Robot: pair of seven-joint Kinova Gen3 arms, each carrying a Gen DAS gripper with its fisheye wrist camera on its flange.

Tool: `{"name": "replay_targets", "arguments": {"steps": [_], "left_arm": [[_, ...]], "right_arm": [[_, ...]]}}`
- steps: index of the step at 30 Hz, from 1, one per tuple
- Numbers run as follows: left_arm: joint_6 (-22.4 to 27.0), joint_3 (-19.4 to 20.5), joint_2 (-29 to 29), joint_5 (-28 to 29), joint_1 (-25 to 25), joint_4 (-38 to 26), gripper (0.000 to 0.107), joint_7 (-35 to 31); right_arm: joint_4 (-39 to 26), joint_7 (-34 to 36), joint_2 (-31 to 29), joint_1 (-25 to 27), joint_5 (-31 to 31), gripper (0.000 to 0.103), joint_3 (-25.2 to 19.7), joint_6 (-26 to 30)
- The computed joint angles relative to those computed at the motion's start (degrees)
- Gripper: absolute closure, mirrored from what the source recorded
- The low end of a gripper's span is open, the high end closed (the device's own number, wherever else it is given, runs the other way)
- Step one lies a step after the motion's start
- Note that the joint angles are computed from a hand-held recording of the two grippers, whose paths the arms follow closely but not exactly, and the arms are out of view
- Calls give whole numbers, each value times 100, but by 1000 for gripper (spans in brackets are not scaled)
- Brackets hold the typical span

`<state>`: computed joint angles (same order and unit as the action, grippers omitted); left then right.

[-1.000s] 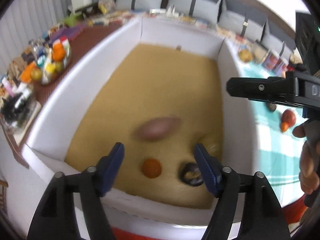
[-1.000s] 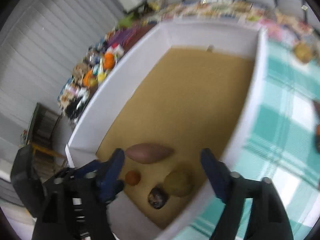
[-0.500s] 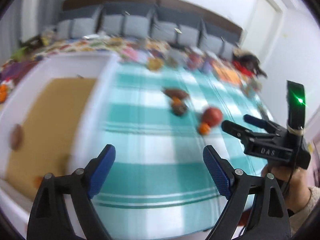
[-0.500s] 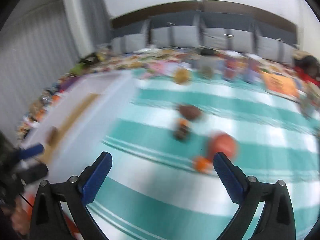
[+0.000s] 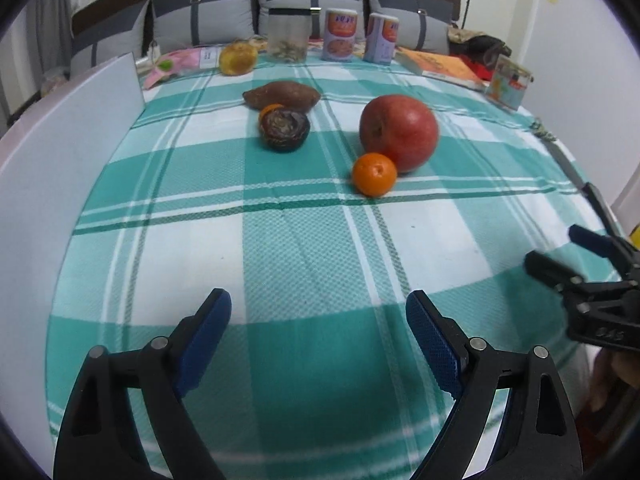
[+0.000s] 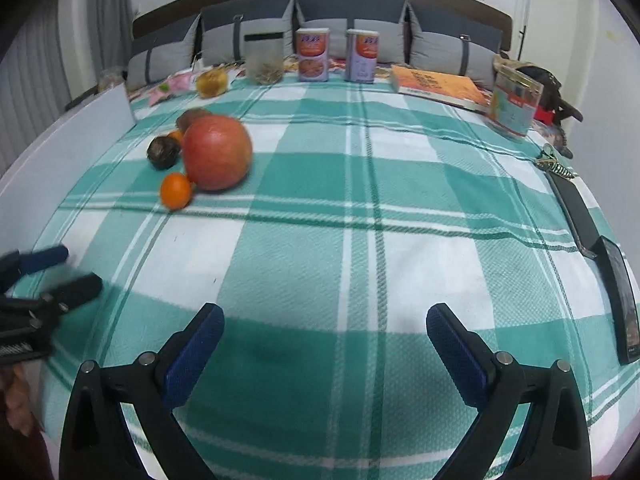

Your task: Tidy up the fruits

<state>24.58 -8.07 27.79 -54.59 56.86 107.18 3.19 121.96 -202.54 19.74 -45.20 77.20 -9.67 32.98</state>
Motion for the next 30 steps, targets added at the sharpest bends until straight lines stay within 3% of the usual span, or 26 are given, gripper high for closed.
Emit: {"name": "replay_targets", "arguments": {"steps": [6, 14, 30], "left_arm": [[279, 24, 220, -9, 64, -161, 14, -46], [264, 73, 258, 51, -1, -203, 12, -178], [254, 40, 261, 58, 35, -195, 12, -169]], "right_arm": [[73, -179, 100, 98, -225, 2, 36, -46], [-35, 29, 219, 52, -551, 1, 212, -115], [-55, 94, 240, -75, -620, 0, 369, -162]]}}
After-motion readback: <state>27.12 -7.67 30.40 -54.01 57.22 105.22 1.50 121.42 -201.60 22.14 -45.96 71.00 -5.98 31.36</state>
